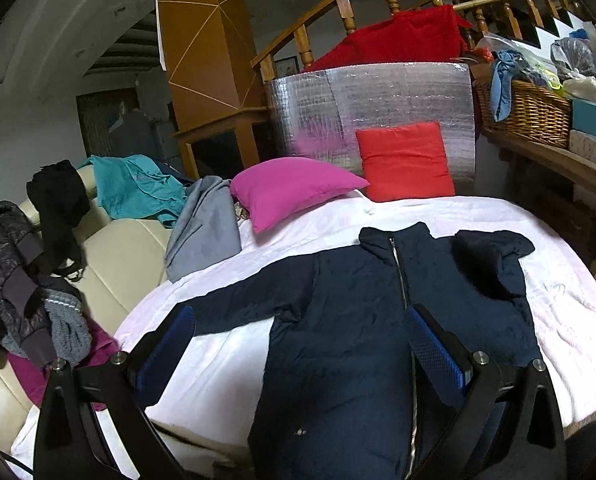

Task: Fold large clothes

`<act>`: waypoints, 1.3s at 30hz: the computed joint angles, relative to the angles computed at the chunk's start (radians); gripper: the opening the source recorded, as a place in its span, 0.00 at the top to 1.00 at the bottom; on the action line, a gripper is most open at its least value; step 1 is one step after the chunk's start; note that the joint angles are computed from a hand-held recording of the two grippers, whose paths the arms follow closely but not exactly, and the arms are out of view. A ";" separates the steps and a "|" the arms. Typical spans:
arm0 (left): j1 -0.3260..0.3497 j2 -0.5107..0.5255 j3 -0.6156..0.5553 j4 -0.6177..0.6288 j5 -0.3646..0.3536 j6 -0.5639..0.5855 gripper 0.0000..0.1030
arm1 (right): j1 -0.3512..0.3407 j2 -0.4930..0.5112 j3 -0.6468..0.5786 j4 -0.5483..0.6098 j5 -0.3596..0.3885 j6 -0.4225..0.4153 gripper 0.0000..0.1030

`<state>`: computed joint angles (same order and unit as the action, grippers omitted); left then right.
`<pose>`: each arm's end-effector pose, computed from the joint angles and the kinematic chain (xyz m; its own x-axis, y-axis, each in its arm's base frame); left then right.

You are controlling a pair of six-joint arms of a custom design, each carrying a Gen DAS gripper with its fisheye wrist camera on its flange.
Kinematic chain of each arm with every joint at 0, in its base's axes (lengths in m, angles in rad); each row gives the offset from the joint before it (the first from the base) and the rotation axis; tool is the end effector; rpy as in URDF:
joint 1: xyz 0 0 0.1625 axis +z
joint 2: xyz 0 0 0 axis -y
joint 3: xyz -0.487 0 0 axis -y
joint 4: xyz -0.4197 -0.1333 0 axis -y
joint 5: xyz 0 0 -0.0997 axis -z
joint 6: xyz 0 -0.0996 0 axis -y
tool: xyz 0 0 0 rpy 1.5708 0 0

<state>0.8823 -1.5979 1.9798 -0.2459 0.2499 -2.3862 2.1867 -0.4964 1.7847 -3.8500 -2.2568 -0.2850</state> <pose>-0.0685 -0.4450 0.3908 -0.5240 -0.3535 -0.7749 0.6118 0.4767 -0.6312 0.4411 -0.5017 0.0325 -0.8109 -0.1396 0.5683 -0.5674 0.4251 -0.7052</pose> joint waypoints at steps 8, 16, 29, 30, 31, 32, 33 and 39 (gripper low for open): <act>0.076 0.073 -0.070 -0.032 0.096 0.024 0.00 | -0.042 0.049 -0.073 0.061 0.012 0.024 0.00; 0.169 0.191 -0.187 0.020 0.172 -0.022 0.00 | -0.076 0.106 -0.167 0.068 -0.006 0.002 0.00; 0.305 0.370 -0.388 0.111 0.261 -0.088 0.00 | -0.182 0.171 -0.354 0.190 0.025 0.042 0.00; 0.319 0.395 -0.420 0.168 0.270 -0.123 0.00 | -0.198 0.166 -0.359 0.216 0.048 0.067 0.00; 0.332 0.417 -0.452 0.232 0.279 -0.169 0.00 | -0.216 0.161 -0.366 0.245 0.075 0.096 0.00; 0.352 0.449 -0.496 0.323 0.293 -0.238 0.00 | -0.242 0.151 -0.373 0.288 0.118 0.137 0.00; 0.367 0.473 -0.527 0.378 0.302 -0.280 0.00 | -0.260 0.145 -0.377 0.317 0.149 0.166 0.00; 0.427 0.581 -0.636 0.491 0.270 -0.305 0.00 | -0.376 0.120 -0.451 0.512 0.334 0.367 0.00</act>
